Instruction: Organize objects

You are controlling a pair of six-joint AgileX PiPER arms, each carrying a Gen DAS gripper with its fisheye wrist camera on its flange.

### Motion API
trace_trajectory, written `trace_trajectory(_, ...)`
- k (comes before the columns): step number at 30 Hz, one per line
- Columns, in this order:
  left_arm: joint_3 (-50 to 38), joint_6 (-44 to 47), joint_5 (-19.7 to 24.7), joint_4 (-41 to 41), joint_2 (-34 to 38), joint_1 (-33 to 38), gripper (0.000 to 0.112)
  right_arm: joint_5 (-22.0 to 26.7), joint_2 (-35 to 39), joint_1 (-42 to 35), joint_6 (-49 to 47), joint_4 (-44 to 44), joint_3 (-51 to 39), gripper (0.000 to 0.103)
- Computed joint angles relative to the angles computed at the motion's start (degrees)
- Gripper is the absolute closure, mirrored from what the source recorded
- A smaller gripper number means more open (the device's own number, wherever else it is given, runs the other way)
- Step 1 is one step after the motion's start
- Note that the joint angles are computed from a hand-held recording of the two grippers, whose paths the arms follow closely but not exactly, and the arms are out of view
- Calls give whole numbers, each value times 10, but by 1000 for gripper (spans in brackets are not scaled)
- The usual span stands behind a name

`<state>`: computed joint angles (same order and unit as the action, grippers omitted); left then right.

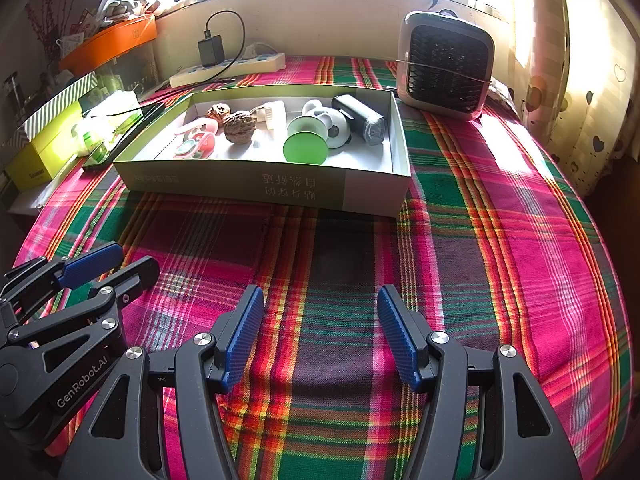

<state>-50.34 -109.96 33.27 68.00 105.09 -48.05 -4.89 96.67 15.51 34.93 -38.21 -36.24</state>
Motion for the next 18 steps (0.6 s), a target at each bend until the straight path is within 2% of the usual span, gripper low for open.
trace_trajectory(18,-2,2,0,-2,0,0,76,0,0,0,2,-2,0,43)
